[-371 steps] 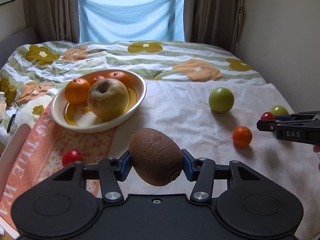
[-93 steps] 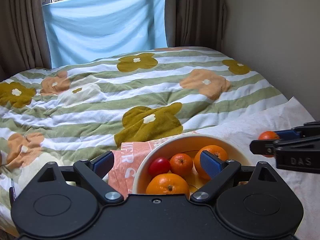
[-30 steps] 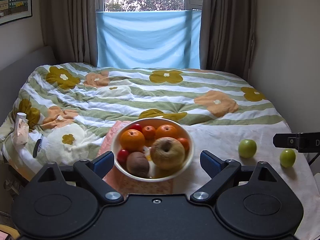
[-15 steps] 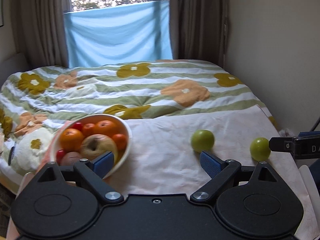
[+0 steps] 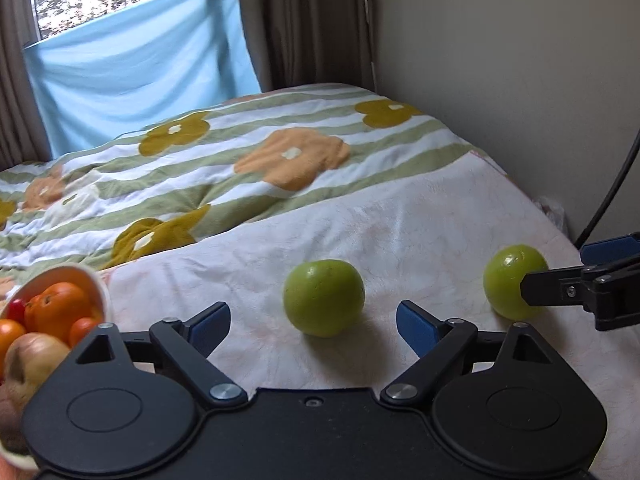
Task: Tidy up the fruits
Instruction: 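Grasp a green apple with the left tool while the right tool grasps the other, then carry both green apples to the white bowl and release them on top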
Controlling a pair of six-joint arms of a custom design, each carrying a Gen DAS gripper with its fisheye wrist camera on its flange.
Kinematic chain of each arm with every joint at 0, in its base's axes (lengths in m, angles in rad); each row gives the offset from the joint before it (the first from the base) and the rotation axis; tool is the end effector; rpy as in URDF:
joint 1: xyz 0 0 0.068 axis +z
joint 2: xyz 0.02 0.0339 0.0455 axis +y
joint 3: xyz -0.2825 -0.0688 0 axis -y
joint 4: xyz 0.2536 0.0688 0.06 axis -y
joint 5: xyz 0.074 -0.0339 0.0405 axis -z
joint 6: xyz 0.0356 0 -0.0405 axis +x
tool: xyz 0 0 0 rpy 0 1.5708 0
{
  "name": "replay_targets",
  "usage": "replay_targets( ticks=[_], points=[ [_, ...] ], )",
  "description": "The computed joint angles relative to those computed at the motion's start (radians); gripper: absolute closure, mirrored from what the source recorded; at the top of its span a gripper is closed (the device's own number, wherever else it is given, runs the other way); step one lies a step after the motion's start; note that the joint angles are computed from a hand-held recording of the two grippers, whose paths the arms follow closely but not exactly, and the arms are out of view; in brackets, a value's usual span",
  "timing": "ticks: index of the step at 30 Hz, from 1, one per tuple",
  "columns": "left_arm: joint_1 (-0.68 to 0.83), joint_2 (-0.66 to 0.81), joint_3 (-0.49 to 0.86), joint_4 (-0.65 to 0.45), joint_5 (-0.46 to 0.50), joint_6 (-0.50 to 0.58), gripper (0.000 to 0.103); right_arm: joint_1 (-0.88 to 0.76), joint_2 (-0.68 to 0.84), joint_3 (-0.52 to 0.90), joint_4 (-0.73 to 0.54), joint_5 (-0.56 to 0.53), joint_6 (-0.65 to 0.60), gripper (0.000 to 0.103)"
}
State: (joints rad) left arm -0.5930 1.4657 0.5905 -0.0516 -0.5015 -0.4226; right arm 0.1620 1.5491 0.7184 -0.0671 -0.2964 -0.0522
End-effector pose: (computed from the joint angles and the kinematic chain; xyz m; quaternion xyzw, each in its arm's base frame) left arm 0.2269 -0.1323 0.1541 0.0000 0.9223 0.0566 0.3823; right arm 0.2910 0.0581 0.1646 -0.1483 0.9230 0.1571 0.3184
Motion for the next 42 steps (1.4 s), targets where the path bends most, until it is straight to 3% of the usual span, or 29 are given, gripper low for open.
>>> replay_targets(
  ticks=[4,6,10,12,31,42],
  points=[
    [0.038,0.060,0.013,0.053,0.041,0.044,0.019,0.008,0.034,0.003,0.027,-0.003,0.024,0.001],
    [0.053,0.079,0.018,0.069,0.059,0.056,0.029,0.013,0.049,0.006,0.038,-0.004,0.035,0.004],
    [0.070,0.111,0.030,0.090,0.077,0.078,0.036,0.023,0.073,0.011,0.061,0.000,0.046,0.010],
    [0.075,0.121,0.032,0.101,0.083,0.083,0.045,0.031,0.089,0.017,0.069,0.004,0.050,0.014],
    [0.023,0.073,0.004,0.053,0.032,0.012,0.045,0.043,0.135,0.034,0.081,0.015,0.029,0.033],
    [-0.079,-0.115,-0.028,-0.120,-0.077,-0.117,0.045,0.059,0.007,-0.014,0.043,-0.006,0.006,0.033]
  ],
)
